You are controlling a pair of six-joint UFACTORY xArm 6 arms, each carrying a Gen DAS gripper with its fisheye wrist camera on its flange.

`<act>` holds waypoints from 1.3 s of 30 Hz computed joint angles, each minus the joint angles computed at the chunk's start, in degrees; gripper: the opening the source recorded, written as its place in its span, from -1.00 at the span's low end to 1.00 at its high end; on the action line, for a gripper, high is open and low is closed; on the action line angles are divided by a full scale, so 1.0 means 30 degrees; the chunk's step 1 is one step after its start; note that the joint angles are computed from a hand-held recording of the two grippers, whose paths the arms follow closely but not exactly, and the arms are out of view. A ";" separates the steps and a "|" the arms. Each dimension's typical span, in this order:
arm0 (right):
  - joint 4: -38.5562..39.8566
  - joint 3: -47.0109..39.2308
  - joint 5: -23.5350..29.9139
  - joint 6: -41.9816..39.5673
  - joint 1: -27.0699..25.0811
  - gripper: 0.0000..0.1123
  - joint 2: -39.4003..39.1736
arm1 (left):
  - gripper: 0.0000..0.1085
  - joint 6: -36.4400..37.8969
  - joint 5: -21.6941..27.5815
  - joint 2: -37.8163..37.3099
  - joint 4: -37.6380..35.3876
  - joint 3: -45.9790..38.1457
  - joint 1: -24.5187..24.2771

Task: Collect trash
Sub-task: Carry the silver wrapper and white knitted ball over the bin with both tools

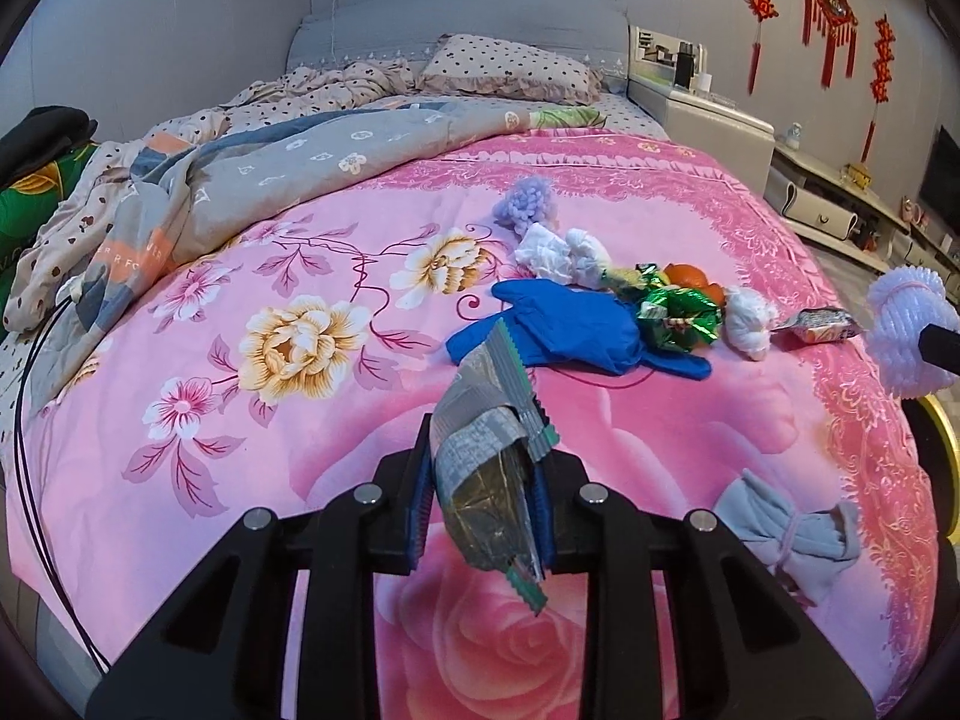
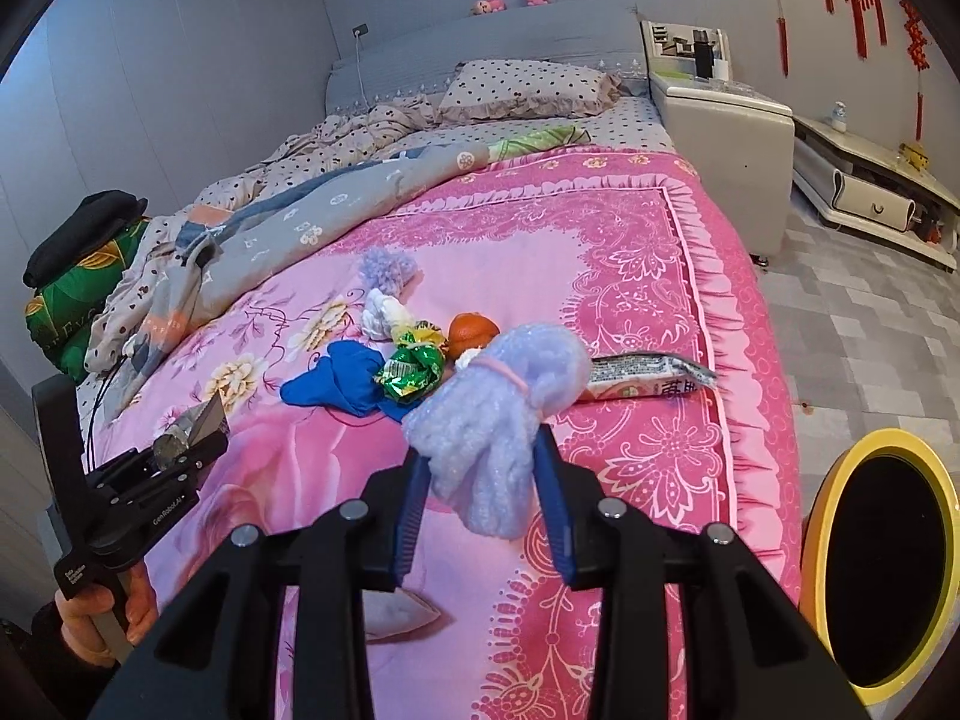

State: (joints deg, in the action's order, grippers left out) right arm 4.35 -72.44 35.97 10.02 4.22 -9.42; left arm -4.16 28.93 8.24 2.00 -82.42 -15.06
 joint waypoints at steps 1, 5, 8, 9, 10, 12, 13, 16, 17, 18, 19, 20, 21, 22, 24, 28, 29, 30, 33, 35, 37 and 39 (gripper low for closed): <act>-0.0005 0.0101 -0.0077 -0.0017 -0.0043 -0.42 -0.0259 | -0.53 0.0028 0.0018 -0.0128 -0.0172 0.0049 -0.0060; 0.0017 0.0345 -0.0200 -0.0076 -0.0241 -0.42 -0.1069 | -0.53 0.0411 0.0463 -0.0419 -0.1688 -0.0098 -0.0252; -0.0282 0.0587 -0.0489 0.0122 -0.0478 -0.42 -0.1694 | -0.53 0.0088 0.0243 -0.0784 -0.1267 -0.0039 -0.0580; -0.0408 0.0703 -0.0599 0.0192 -0.0587 -0.42 -0.1943 | -0.53 0.0120 0.0239 -0.0919 -0.1313 -0.0047 -0.0684; -0.0493 0.0782 -0.0669 0.0234 -0.0706 -0.42 -0.2136 | -0.53 0.0100 0.0299 -0.1072 -0.1386 -0.0099 -0.0827; -0.0821 0.0974 -0.0883 0.0491 -0.0944 -0.42 -0.2595 | -0.53 0.0179 0.0451 -0.1251 -0.1657 -0.0281 -0.1067; -0.0971 0.1029 -0.0967 0.0577 -0.1055 -0.42 -0.2788 | -0.53 0.0165 0.0573 -0.1361 -0.1690 -0.0444 -0.1264; -0.1094 0.1122 -0.1257 0.0612 -0.1539 -0.42 -0.3314 | -0.52 0.0167 0.0704 -0.1559 -0.1583 -0.0861 -0.1817; -0.1411 0.1106 -0.1263 0.0856 -0.1743 -0.42 -0.3489 | -0.52 0.0039 0.0763 -0.1609 -0.1429 -0.1022 -0.2024; -0.1765 0.1132 -0.1302 0.1127 -0.1925 -0.42 -0.3622 | -0.52 -0.0086 0.0843 -0.1631 -0.1323 -0.1213 -0.2205; -0.2121 0.1166 -0.1380 0.1434 -0.2134 -0.42 -0.3800 | -0.52 -0.0034 0.0982 -0.1623 -0.1449 -0.1462 -0.2406; -0.2013 0.1240 -0.1470 0.1331 -0.2347 -0.42 -0.3950 | -0.52 0.0099 0.1182 -0.1585 -0.1691 -0.1753 -0.2609; -0.1762 0.1306 -0.1510 0.1131 -0.2577 -0.42 -0.4128 | -0.52 0.0115 0.1340 -0.1540 -0.1806 -0.1999 -0.2777; -0.1569 0.1342 -0.1537 0.0977 -0.2806 -0.42 -0.4245 | -0.52 0.0037 0.1525 -0.1479 -0.1846 -0.2306 -0.3010; -0.1284 0.1484 -0.1612 0.0729 -0.3275 -0.42 -0.4541 | -0.52 -0.0036 0.1770 -0.1358 -0.1943 -0.2810 -0.3404; -0.0467 0.1553 -0.1567 0.0078 -0.4199 -0.42 -0.4965 | -0.52 -0.0321 0.1996 -0.1050 -0.1567 -0.3685 -0.4291; -0.0306 0.1558 -0.1546 -0.0064 -0.4460 -0.42 -0.5070 | -0.52 -0.0307 0.2105 -0.0905 -0.1606 -0.3998 -0.4494; -0.0076 0.1586 -0.1539 -0.0258 -0.4728 -0.42 -0.5183 | -0.52 -0.0265 0.2245 -0.0735 -0.1746 -0.4365 -0.4716; 0.0559 0.1692 -0.1507 -0.0719 -0.5530 -0.42 -0.5572 | -0.52 -0.0177 0.2426 -0.0349 -0.2140 -0.5230 -0.5286; 0.1077 0.1702 -0.1475 -0.0992 -0.6081 -0.42 -0.5738 | -0.51 -0.0129 0.2567 0.0008 -0.2271 -0.5928 -0.5673; 0.1472 0.1660 -0.1453 -0.1244 -0.6603 -0.42 -0.5816 | -0.51 -0.0187 0.2766 0.0431 -0.2288 -0.6696 -0.6092; 0.1775 0.1682 -0.1508 -0.1458 -0.7170 -0.42 -0.5931 | -0.51 -0.0092 0.3036 0.0890 -0.2427 -0.7503 -0.6439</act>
State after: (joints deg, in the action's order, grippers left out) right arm 9.67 -67.40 31.44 5.65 -17.29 -27.21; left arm -4.44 38.04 10.91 -5.29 -104.93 -34.37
